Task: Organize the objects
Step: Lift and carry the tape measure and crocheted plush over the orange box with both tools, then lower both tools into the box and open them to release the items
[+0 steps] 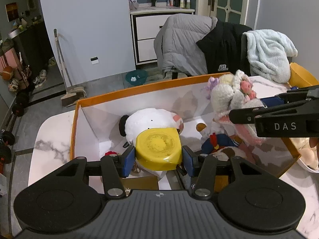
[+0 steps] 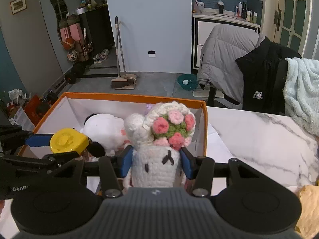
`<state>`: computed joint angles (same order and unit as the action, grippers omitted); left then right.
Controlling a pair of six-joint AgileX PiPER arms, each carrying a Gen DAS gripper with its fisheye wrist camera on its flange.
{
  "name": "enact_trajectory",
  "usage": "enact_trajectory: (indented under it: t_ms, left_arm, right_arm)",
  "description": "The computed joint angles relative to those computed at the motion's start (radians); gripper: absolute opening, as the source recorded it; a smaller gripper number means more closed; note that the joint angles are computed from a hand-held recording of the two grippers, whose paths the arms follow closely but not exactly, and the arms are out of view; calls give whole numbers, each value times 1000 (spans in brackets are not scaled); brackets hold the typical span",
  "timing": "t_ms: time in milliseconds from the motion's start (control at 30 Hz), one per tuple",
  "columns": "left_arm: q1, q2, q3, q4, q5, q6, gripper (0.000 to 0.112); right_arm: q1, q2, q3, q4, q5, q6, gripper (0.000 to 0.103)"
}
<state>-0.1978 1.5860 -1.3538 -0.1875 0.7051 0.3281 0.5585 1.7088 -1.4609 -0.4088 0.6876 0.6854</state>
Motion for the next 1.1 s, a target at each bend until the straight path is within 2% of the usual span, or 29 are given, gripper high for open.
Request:
enact_trajectory:
  t_ms: [533, 800, 933, 1100]
  left_arm:
    - [-33, 48, -5, 72, -2, -53, 59]
    - [-51, 70, -12, 105, 4, -77, 59]
    - [-57, 85, -36, 120, 18, -93, 59]
    - [-63, 110, -67, 139, 40, -106, 59]
  right_arm:
    - [13, 113, -46, -134, 28, 56, 55]
    - [24, 152, -71, -168, 40, 33, 55]
    - [49, 194, -129, -165, 109, -36, 54]
    - [55, 247, -224, -85, 209, -201, 54]
